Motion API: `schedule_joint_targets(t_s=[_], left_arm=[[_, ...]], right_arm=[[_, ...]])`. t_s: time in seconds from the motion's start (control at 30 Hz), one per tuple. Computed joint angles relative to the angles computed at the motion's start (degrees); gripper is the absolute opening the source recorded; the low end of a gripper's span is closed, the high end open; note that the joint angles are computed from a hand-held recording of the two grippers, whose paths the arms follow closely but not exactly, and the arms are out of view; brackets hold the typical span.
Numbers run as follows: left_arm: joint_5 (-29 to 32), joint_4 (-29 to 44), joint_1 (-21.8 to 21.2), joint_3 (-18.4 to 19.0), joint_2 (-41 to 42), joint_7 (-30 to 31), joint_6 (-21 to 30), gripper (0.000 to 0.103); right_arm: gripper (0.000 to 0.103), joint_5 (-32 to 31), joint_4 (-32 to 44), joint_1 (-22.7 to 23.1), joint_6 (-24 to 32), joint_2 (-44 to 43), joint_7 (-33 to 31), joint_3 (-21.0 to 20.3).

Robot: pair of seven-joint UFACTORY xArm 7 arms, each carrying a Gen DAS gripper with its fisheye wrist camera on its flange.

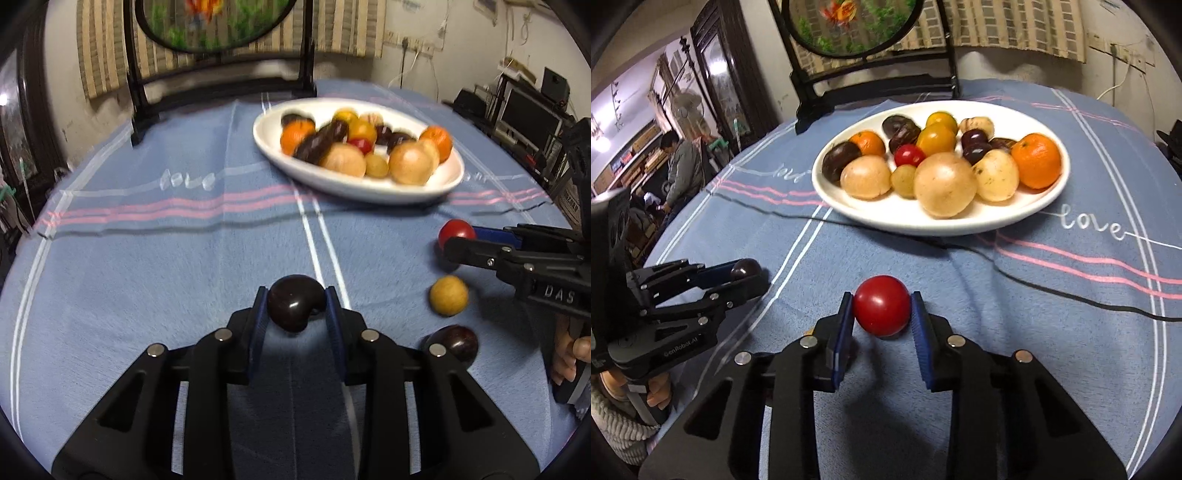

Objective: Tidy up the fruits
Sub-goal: 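Grasp a dark plum with the left tool while the right tool grasps the red fruit, then carry both fruits onto the white plate and open both tools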

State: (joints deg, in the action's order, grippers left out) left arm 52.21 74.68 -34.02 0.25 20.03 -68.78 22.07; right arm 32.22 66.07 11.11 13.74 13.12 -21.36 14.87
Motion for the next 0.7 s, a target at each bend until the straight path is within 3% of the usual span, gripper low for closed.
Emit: schedule_joint_targets(t_s=[0.13, 0.23, 0.3, 0.4, 0.53, 0.7], left_arm=[[5.82, 2.36, -1.59, 1.04, -1.01, -5.22, 1.45, 0.031], [4.39, 9.49, -0.58, -0.24, 1.28, -1.57, 2.96, 0.031], [2.00, 15.61, -0.26, -0.42, 4.14, 1.73, 3.52, 0.031], [-3.05, 26.62, -0.40, 0.17, 10.79, 6.09, 4.20, 0.031], [-8.85, 39.36, -1.34, 1.49, 20.67, 10.79, 7.05, 0.031], [-17.59, 51.39, -0.52, 0.80, 30.46, 20.46, 12.73, 0.032]], right_arm=[[0.031, 12.79, -1.93, -3.41, -3.69, -3.93, -9.41, 3.29], [0.031, 27.40, -1.93, -4.90, -7.32, -7.38, -20.65, 4.51], [0.031, 30.63, -0.26, -4.41, -8.37, -8.03, -23.01, 3.19], [0.031, 22.51, 4.29, -1.94, -9.28, -5.99, -15.67, -1.20], [0.031, 7.40, 14.65, 0.74, -7.25, 2.88, -1.71, -6.01], [0.031, -2.47, 28.60, 2.57, -0.82, 16.17, 9.03, -8.70]])
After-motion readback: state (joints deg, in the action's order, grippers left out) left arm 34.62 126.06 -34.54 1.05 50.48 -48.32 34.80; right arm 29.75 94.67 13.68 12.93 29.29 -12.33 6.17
